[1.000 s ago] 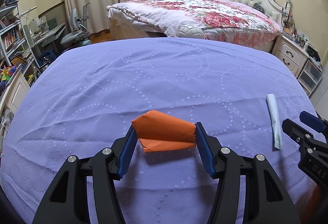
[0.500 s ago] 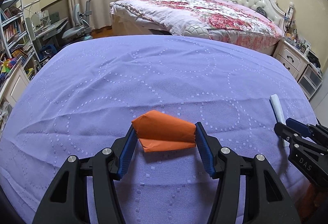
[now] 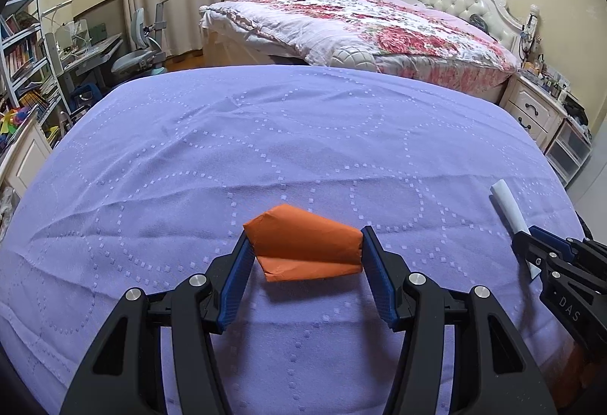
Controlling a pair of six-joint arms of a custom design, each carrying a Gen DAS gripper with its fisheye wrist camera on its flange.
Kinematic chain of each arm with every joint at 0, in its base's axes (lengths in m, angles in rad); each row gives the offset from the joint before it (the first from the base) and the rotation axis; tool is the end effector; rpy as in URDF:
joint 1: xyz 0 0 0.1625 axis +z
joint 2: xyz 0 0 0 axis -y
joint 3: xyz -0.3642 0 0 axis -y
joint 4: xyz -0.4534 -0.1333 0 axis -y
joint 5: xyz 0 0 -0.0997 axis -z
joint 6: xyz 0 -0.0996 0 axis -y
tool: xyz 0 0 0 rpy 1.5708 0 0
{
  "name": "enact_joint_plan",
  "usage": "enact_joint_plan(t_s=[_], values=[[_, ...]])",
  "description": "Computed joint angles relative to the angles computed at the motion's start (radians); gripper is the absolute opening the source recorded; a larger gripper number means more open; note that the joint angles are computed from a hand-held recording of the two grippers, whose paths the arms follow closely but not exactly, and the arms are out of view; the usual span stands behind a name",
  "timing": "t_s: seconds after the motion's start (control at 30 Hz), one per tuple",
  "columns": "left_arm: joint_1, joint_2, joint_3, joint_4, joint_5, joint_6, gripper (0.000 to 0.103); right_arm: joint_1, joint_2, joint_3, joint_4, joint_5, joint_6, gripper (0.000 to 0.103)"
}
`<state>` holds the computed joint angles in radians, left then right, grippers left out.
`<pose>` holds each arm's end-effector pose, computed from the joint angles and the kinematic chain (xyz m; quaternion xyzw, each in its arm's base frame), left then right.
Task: Collect trash
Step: 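Carry the orange paper and white strip over the bin with both grippers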
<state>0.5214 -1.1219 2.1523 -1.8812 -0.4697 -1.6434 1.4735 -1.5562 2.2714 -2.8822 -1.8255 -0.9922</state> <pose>-0.2679 -0.4100 0.0022 -0.0572 0.8166 -0.4105 0.4016 0.0607 -0.4925 0.2056 0.3766 -0.8710 0.1862 0.2548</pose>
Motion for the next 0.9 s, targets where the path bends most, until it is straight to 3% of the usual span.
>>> enact_joint_plan(t_s=[0.47, 0.9], values=[[-0.04, 0.107, -0.054, -0.125, 0.009, 0.099, 0.056, -0.041, -0.13, 0.046, 0.023, 0.062, -0.029, 0.02], [-0.059, 0.256, -0.16, -0.313, 0.013, 0.303, 0.056, -0.131, -0.233, 0.045, 0.042, 0.126, -0.032, 0.02]])
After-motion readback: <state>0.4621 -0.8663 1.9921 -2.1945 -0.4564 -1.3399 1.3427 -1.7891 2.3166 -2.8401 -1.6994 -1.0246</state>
